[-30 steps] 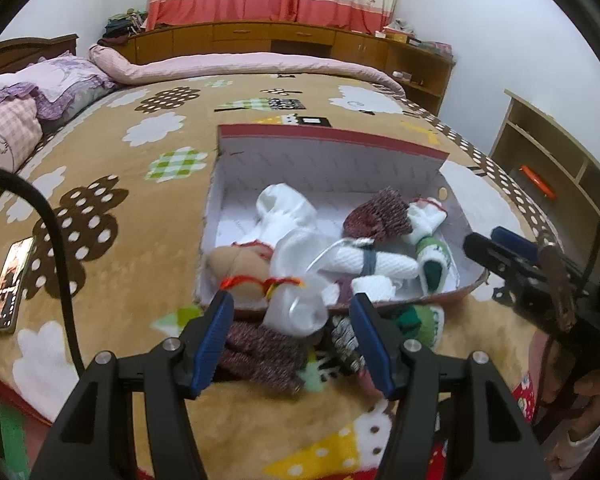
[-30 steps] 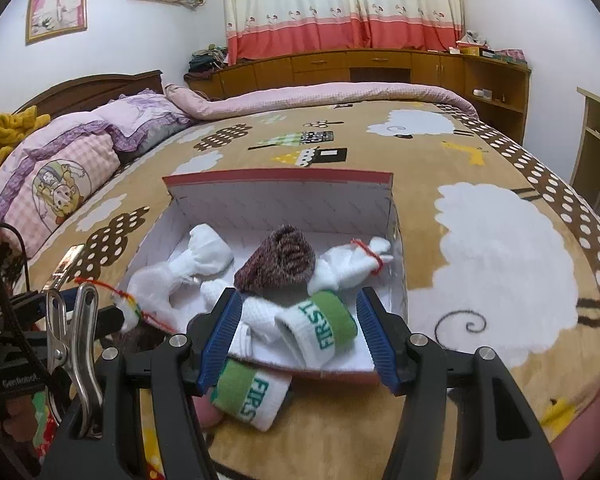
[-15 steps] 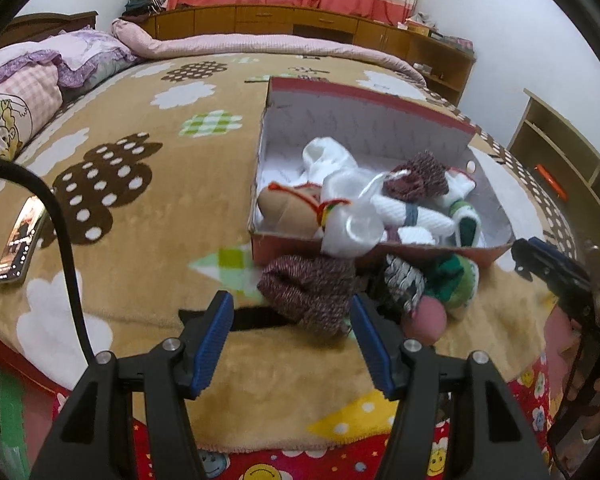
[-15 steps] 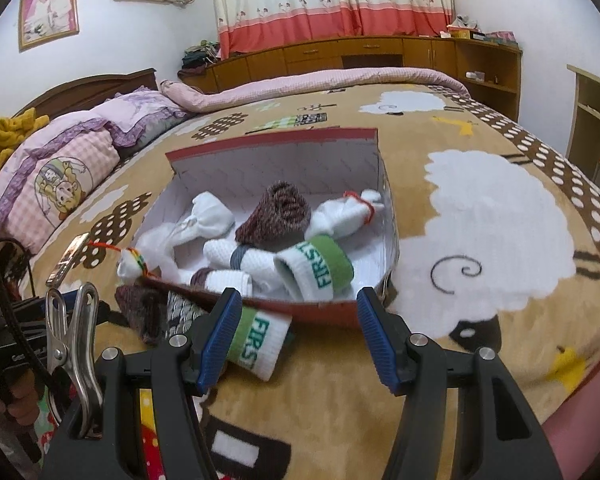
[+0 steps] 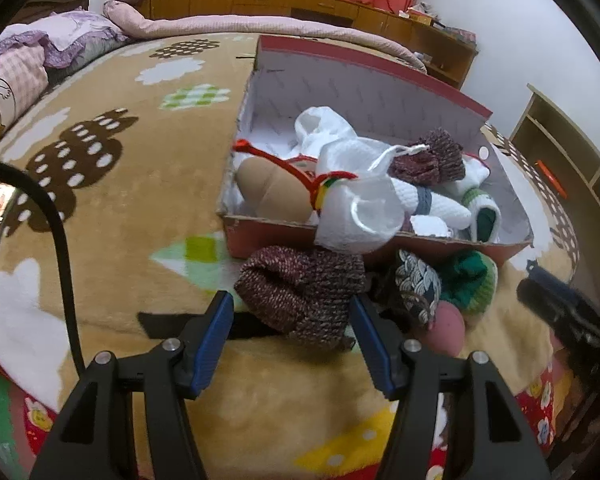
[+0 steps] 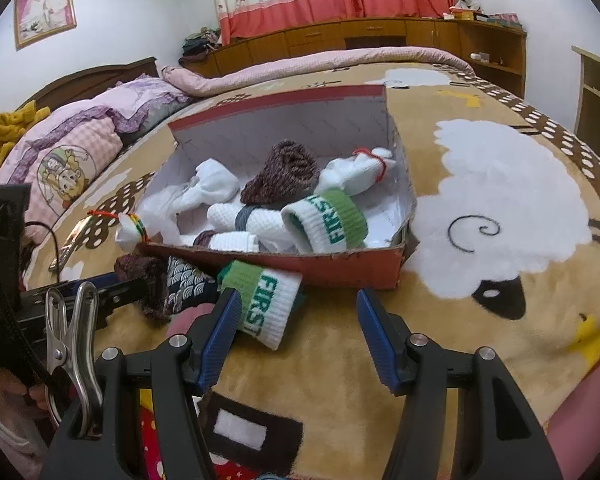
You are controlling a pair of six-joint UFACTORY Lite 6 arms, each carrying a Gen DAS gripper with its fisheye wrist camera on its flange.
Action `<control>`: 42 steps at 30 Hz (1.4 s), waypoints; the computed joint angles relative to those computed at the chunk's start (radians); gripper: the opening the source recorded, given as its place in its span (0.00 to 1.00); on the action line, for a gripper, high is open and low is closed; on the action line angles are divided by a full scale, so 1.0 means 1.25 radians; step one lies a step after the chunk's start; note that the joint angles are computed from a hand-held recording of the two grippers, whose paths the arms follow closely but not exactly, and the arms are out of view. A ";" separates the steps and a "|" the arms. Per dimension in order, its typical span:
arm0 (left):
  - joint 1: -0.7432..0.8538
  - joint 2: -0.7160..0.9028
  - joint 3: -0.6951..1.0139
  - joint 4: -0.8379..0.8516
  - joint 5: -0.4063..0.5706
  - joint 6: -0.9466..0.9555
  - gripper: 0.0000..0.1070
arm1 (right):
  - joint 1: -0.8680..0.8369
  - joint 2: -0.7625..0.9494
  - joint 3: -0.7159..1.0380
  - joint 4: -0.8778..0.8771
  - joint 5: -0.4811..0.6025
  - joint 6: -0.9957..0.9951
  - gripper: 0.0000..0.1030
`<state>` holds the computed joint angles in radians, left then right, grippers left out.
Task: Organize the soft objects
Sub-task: 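Grasp the red-grey knit sock with left while right grasps the green 'FIRST' sock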
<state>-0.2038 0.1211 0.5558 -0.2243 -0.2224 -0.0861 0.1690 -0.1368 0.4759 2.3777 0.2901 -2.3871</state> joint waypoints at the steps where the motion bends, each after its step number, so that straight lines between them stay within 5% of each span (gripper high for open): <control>1: -0.004 0.014 0.009 -0.003 -0.005 0.002 0.60 | 0.004 0.006 0.001 0.003 0.000 -0.003 0.59; 13: -0.013 0.100 0.058 -0.049 -0.036 0.039 0.60 | 0.067 0.145 0.073 0.121 0.006 -0.095 0.59; 21: -0.003 0.127 0.077 -0.028 -0.045 0.023 0.60 | 0.058 0.223 0.125 0.037 0.033 -0.005 0.59; 30: -0.013 0.105 0.052 0.002 -0.060 -0.006 0.45 | 0.067 0.250 0.133 0.028 0.069 -0.003 0.35; 42: -0.026 0.009 -0.018 -0.006 -0.050 0.000 0.40 | 0.083 0.171 0.072 0.079 0.068 -0.064 0.31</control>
<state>-0.2361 0.1329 0.5336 -0.2320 -0.2851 -0.0855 0.2734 0.0766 0.5662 2.4765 0.3748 -2.4666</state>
